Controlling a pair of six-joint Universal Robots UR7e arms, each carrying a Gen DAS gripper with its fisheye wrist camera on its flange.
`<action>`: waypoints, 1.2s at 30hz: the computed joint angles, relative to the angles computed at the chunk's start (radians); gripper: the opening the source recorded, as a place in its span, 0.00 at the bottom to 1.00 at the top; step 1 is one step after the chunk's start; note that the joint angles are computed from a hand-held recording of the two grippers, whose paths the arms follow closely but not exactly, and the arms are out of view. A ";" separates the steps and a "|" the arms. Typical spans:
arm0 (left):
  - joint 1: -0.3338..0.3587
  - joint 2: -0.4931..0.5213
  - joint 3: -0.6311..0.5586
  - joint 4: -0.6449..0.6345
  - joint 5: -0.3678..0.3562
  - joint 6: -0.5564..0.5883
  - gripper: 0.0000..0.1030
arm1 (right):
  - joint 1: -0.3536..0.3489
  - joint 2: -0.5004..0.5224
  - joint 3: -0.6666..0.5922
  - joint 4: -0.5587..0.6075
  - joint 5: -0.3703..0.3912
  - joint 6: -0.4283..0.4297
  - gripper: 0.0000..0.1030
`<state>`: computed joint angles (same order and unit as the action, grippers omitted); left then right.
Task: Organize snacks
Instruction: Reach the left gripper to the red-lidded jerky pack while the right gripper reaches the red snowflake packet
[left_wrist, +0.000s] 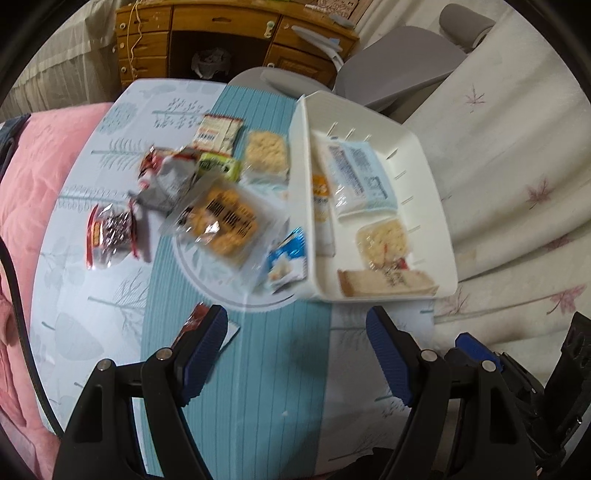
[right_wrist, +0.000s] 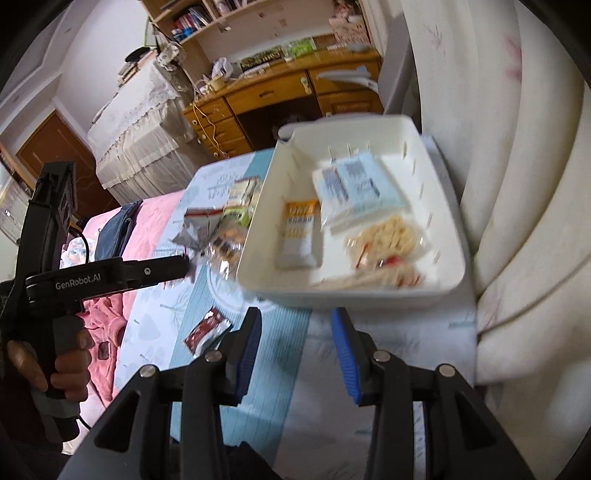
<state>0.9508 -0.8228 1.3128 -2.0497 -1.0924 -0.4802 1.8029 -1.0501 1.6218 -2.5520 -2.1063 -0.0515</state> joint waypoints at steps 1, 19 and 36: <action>0.005 -0.008 0.007 0.007 -0.003 0.001 0.74 | 0.004 0.003 0.005 0.011 -0.011 0.027 0.39; 0.100 -0.159 0.067 0.135 0.049 0.212 0.74 | 0.079 0.128 0.039 0.031 -0.005 0.441 0.48; 0.183 -0.099 -0.093 0.222 0.152 0.609 0.74 | 0.122 0.338 -0.076 0.021 -0.035 0.679 0.59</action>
<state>1.1343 -0.9218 1.2199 -1.8274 -0.9400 0.1292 1.9246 -0.7119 1.5454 -2.5311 -2.1417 0.6276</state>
